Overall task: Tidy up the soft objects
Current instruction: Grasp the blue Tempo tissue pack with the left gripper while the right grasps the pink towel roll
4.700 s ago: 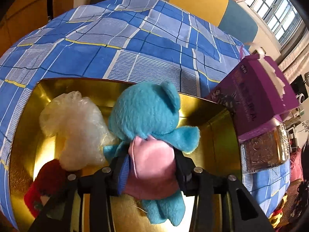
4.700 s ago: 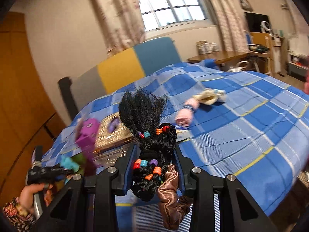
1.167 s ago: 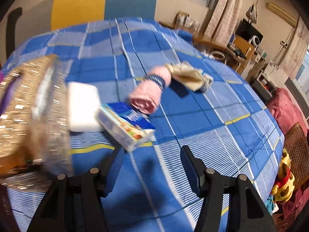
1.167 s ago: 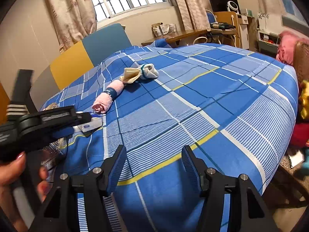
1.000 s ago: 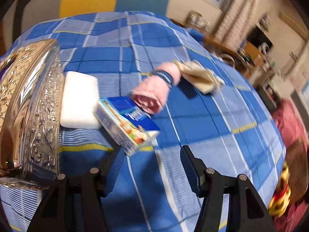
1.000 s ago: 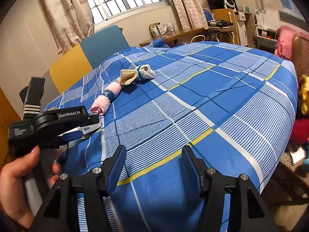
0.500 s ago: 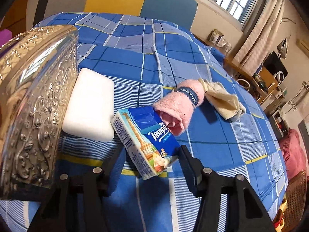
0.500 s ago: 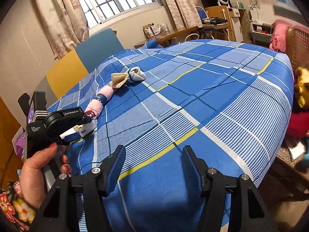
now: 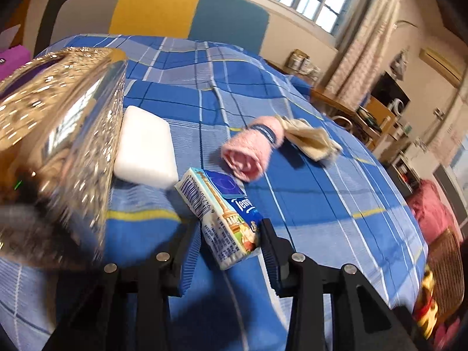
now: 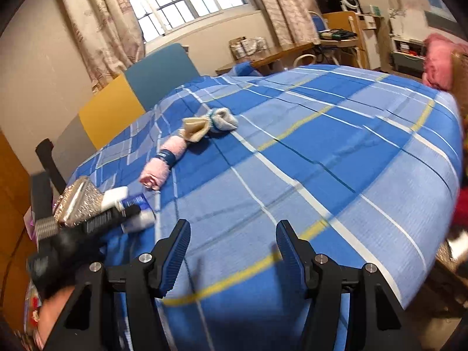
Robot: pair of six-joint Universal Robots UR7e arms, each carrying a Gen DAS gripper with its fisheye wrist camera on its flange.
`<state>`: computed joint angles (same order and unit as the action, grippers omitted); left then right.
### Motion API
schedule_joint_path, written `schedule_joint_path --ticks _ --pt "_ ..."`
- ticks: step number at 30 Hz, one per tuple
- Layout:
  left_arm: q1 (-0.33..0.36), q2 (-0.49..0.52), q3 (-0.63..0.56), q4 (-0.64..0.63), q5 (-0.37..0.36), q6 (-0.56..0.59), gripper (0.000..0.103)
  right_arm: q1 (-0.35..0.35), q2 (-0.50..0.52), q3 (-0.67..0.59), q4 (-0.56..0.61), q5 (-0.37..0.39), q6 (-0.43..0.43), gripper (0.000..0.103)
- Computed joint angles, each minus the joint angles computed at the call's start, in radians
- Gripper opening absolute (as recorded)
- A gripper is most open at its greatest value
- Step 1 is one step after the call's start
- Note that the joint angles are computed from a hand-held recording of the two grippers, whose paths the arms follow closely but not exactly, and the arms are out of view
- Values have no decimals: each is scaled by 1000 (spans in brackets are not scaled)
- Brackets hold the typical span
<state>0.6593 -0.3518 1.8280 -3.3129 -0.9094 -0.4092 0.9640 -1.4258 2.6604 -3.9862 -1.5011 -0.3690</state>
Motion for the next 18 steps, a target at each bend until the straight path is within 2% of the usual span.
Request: schedule_joint_path --ticks 3,6,9,11,14,18 --pt "-11 -17 51 -37 -21 9 40 61 -4 -76 118 -18 -9 62" --pt "-14 -31 89 -57 -42 -9 40 131 -8 -188 308 -53 -21 62" --pt "-22 -41 129 -94 -53 5 39 186 20 -293 440 -87 -30 65" --pt "-31 -47 155 -119 -53 18 39 227 55 -388 565 -122 -32 67" --pt "-37 -54 190 -157 -47 28 39 270 123 -506 684 -149 -9 67" --pt "-24 -76 226 -187 -47 27 40 321 228 -643 778 -231 12 67"
